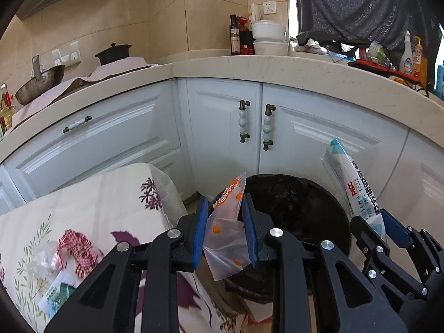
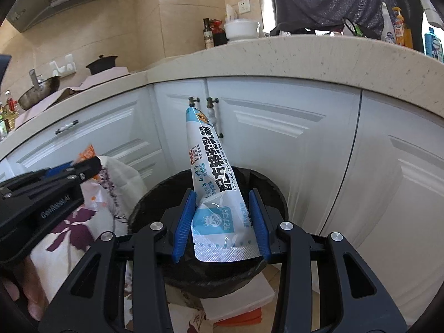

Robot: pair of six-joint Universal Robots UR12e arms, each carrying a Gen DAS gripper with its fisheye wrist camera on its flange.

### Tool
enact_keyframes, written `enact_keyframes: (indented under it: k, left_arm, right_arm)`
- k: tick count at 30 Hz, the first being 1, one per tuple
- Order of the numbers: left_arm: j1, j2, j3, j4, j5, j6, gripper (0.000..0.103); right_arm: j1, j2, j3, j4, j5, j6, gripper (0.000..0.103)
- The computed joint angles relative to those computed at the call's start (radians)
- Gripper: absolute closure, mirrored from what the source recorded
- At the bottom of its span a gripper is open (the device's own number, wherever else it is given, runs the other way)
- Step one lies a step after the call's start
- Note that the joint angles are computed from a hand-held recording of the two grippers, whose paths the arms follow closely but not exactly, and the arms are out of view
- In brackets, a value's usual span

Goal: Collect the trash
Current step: 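Carry both items over the black bin and open both grippers, then grasp the orange bag with the left gripper while the right grasps the red bag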

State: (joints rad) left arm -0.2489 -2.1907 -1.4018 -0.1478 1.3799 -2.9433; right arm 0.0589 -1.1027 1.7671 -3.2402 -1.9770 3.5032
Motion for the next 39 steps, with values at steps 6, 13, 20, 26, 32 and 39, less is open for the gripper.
enact_keyframes:
  k: [6, 13, 20, 26, 32, 39]
  left_arm:
    - [-0.006, -0.027, 0.04, -0.023, 0.029, -0.005, 0.076]
    - [-0.01, -0.046, 0.069, -0.064, 0.034, -0.004, 0.075]
    - [-0.014, -0.053, 0.071, -0.018, 0.044, 0.008, 0.038]
    - [-0.002, -0.034, 0.056, -0.033, 0.027, -0.02, 0.029]
    - [0.016, 0.008, 0.0, 0.003, 0.016, -0.003, 0.027]
    - [0.058, 0.076, -0.095, 0.024, -0.01, 0.001, 0.025]
  right_arm:
    - [-0.019, 0.022, -0.022, 0.015, 0.007, 0.009, 0.064]
    - [-0.033, 0.05, -0.061, 0.04, 0.012, -0.007, 0.058]
    - [-0.034, 0.054, -0.067, 0.052, -0.005, 0.009, 0.048]
    - [-0.02, 0.035, -0.052, 0.038, -0.033, 0.008, 0.043]
    - [0.004, 0.004, -0.031, 0.026, -0.054, 0.004, 0.043]
    - [0.051, -0.035, 0.006, 0.005, -0.055, 0.006, 0.041]
